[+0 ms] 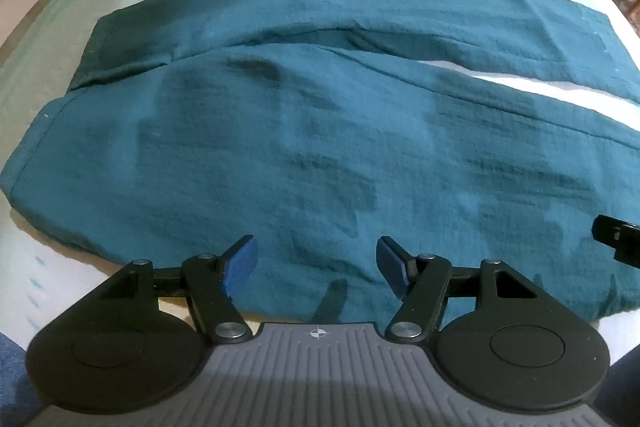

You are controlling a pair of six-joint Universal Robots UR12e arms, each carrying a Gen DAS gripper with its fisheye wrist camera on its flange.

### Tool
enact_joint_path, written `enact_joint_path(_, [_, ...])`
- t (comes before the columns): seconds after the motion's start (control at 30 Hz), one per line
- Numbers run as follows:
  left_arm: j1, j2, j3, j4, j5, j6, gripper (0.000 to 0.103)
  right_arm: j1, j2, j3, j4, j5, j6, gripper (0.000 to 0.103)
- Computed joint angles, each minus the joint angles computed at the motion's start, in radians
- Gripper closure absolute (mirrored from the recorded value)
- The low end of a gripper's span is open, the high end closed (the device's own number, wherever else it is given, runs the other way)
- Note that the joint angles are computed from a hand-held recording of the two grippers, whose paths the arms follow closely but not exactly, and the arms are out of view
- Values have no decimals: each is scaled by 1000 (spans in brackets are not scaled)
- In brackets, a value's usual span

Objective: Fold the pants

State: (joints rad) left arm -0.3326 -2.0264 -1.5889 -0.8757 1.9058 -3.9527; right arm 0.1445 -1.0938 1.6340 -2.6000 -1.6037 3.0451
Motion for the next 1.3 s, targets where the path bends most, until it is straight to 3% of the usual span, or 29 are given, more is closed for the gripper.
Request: enact_joint_path(1.3, [-1,-8,11,-18,-17,5,38,0,5,-1,-5,4,2,13])
